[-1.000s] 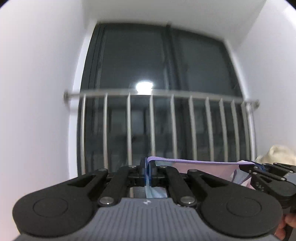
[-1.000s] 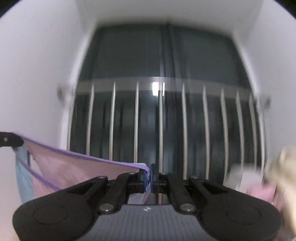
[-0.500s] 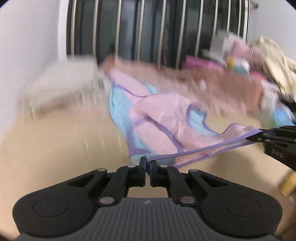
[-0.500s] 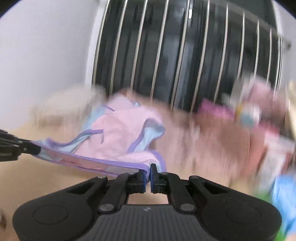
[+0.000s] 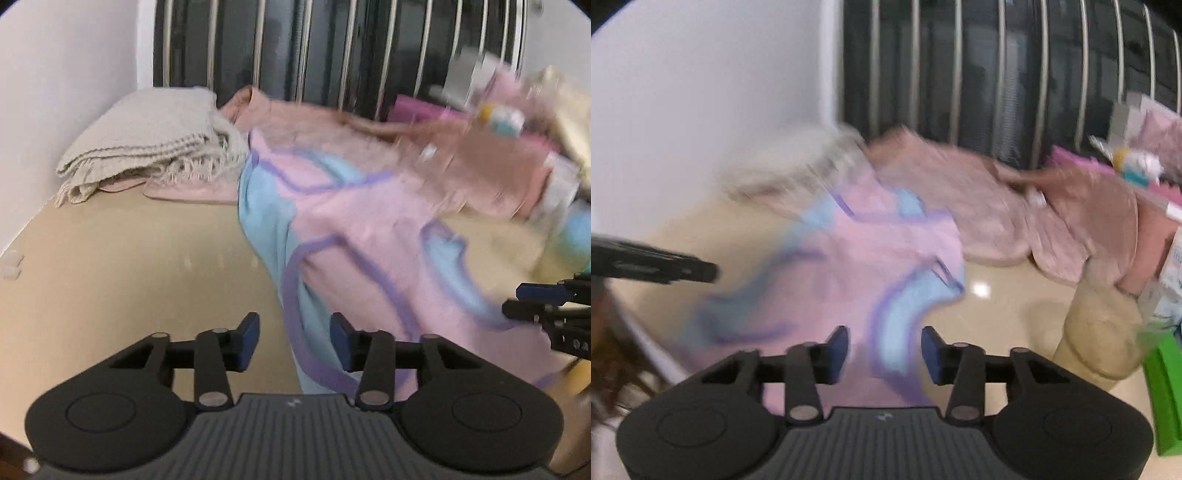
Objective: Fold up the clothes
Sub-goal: 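Lay the garment flat on the bed and open both grippers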
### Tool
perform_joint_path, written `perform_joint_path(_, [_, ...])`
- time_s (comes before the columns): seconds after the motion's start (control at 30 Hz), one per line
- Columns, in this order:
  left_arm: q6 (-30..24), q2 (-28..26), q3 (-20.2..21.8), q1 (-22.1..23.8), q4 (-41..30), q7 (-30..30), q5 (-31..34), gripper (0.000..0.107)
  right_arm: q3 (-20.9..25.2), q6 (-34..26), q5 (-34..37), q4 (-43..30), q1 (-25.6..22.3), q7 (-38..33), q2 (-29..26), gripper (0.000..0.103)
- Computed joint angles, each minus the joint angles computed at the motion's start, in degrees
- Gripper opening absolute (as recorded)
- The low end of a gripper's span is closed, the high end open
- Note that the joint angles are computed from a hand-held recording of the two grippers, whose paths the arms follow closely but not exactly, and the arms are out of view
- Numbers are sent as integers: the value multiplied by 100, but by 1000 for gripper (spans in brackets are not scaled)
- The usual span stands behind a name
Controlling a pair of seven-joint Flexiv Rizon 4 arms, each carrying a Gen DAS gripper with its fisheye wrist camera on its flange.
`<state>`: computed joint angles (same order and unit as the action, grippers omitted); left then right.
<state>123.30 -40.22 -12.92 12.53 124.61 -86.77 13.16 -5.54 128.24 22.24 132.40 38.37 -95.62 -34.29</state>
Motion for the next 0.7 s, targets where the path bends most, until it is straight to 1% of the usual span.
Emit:
perform_joint_path(0.03, [36,-85,269,-240,-84,-184,57,31,-170,-84,-63,-72,153,162,-128,17])
perform_joint_path(0.07, [78,-139,370,-320,-81,-221,32,24,-264,73,-493,42,147,590,-218,17])
perform_joint_path(0.1, [234,-230,298,-318,-2,17,-258,11,-183,252,-881,134,-20,878,-276,17])
perform_joint_path(0.13, [394,-298,413,-425,-12,2,-414,7,85,354,-1054,134,-295,915,-313,17])
perform_joint_path(0.17, [472,-287,464,-452,34,-70,-531,6,426,457,-855,72,-507,670,-369,17])
perform_joint_path(0.2, [587,-243,482,-447,120,-194,-630,6,610,483,-573,12,-558,413,-387,17])
perform_joint_path(0.27, [825,-151,497,-406,283,-463,-738,9,611,516,-649,42,-598,445,-374,18])
perform_joint_path(0.3, [958,-110,363,-222,347,-591,-464,11,650,560,-705,52,-649,491,-376,18])
perform_joint_path(0.37, [830,-65,-176,438,332,-786,582,29,798,634,-1001,45,-878,618,-369,18])
perform_joint_path(0.4, [630,-64,-399,654,262,-856,1018,42,864,662,-1188,0,-1011,686,-406,18])
perform_joint_path(0.43, [433,-87,-548,709,209,-739,1156,43,899,652,-1299,-30,-1071,743,-430,18])
perform_joint_path(0.47, [254,-82,-537,626,131,-710,1276,42,822,598,-1245,-99,-991,740,-466,18])
perform_joint_path(0.5, [198,-72,-392,383,126,-524,1087,42,710,528,-1139,-188,-873,714,-510,18])
perform_joint_path(0.53, [170,-88,-272,192,115,-401,953,39,600,455,-1031,-279,-757,683,-556,18])
perform_joint_path(0.57, [109,-118,-277,160,115,-344,918,37,489,473,-882,-304,-605,610,-596,18])
perform_joint_path(0.63, [98,-197,-356,229,136,-281,899,24,354,580,-604,-302,-369,479,-666,18])
perform_joint_path(0.67, [138,-235,-346,224,144,-242,872,19,393,661,-557,-290,-378,498,-694,17])
perform_joint_path(0.7, [158,-251,-319,202,152,-195,837,11,428,723,-521,-291,-387,521,-719,15])
